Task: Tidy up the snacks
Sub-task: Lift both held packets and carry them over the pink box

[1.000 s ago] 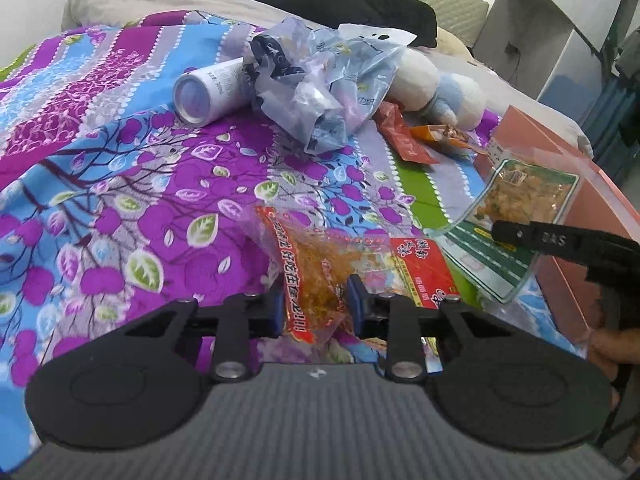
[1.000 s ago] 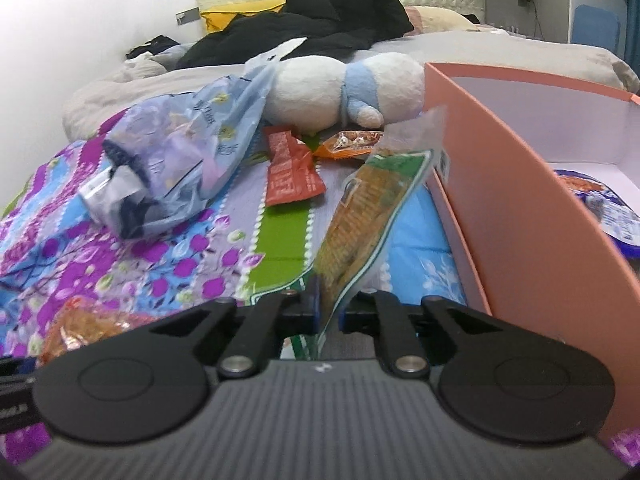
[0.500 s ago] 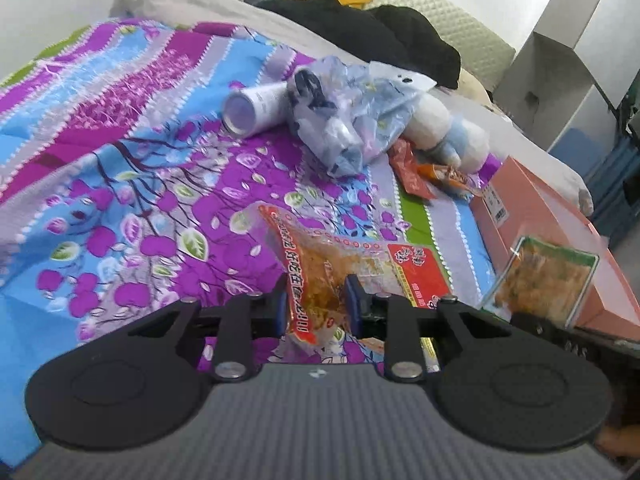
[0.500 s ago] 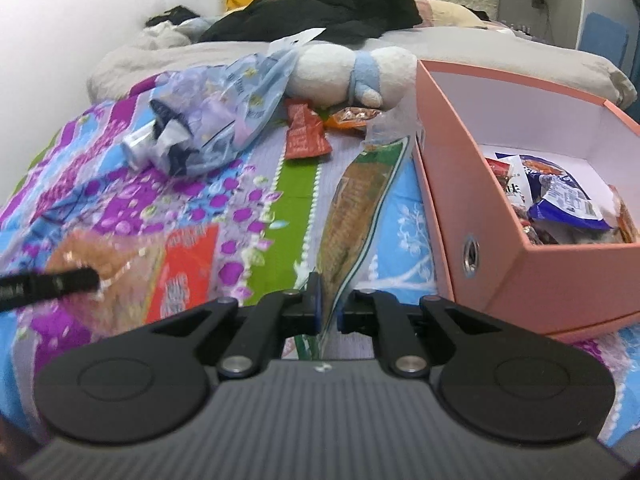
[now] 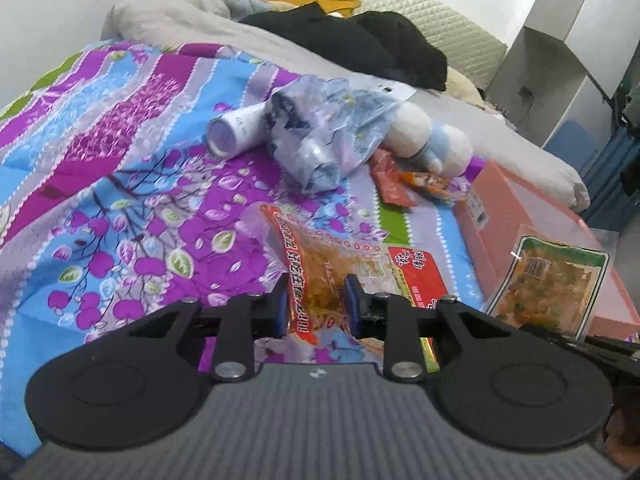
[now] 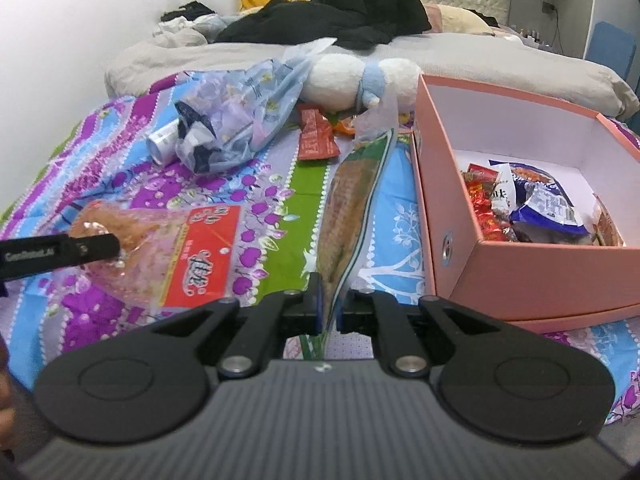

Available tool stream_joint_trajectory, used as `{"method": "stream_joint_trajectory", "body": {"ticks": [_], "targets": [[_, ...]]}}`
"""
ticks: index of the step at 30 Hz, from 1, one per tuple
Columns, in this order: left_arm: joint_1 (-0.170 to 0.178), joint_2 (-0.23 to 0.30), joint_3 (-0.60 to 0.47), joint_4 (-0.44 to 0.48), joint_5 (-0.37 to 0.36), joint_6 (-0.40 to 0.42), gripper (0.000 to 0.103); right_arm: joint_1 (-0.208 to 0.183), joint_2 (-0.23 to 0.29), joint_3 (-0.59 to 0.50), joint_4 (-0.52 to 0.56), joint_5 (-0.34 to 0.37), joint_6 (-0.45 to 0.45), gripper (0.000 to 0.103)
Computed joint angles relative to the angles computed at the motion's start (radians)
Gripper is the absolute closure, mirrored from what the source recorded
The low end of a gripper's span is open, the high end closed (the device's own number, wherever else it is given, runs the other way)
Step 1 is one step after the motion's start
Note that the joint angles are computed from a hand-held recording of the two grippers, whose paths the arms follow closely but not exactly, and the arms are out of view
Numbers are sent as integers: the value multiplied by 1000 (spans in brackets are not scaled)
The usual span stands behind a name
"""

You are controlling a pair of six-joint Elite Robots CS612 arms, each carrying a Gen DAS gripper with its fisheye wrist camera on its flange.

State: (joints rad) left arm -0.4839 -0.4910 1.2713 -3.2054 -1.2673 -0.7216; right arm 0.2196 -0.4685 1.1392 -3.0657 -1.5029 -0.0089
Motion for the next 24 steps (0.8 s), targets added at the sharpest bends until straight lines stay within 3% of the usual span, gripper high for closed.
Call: {"method": "stream_joint_trajectory", "body": {"ticks": [14,24], "targets": [[-11,-58,-10,-14,5,46,72,-11,-86,67,-51,23,26,94],[-32,-60,-108,1,-1,122,72,-31,-124,66,-97,1,20,94]]}}
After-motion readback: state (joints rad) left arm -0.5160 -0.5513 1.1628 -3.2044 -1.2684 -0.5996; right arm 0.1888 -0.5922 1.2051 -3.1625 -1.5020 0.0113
